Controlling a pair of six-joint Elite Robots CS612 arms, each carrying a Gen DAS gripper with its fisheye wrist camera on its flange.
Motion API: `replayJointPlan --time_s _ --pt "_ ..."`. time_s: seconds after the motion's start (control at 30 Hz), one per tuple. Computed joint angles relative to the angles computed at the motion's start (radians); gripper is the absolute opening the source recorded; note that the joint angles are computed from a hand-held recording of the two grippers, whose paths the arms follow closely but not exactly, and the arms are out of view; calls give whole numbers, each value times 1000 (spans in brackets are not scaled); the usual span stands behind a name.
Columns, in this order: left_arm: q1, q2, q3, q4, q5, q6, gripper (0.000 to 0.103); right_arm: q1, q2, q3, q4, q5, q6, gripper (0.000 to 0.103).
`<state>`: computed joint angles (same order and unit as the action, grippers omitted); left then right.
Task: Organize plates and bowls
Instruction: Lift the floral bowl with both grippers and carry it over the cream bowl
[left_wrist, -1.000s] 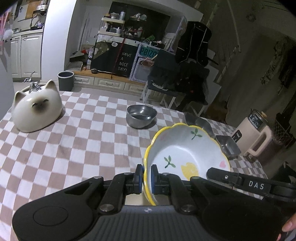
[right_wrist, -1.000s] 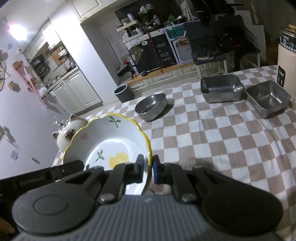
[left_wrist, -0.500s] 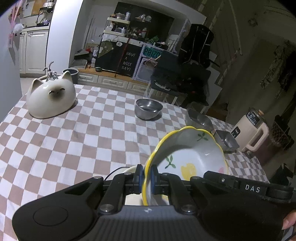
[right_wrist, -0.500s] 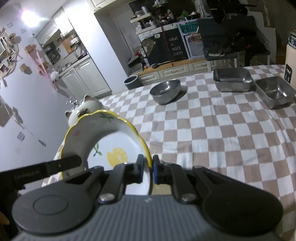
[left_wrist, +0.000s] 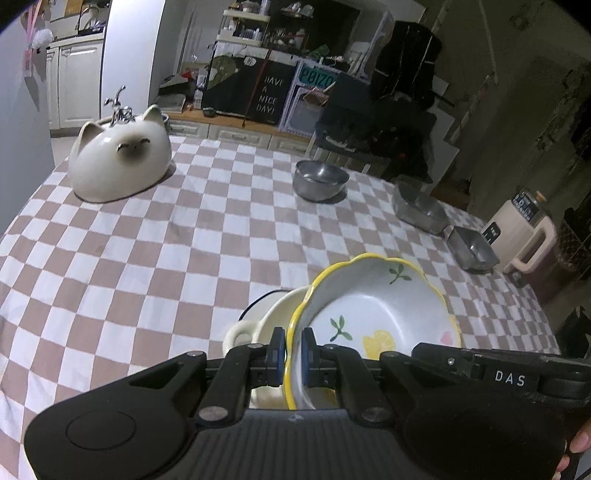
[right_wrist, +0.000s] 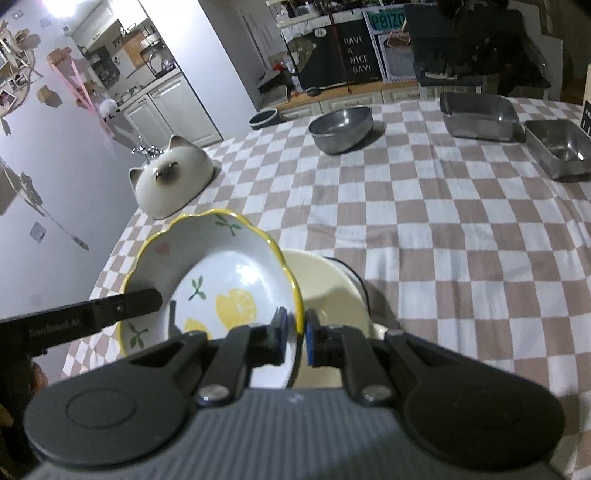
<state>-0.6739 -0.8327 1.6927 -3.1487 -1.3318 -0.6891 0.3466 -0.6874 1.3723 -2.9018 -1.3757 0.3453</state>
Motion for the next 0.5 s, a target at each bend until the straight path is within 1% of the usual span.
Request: replayJointPlan --time_s 0.27,0.5 --pt "5 7 -11 51 -11 -4 9 6 1 -5 38 -12 -12 13" --pt "2 21 -40 88 -10 4 9 8 2 -10 58 -43 4 13"
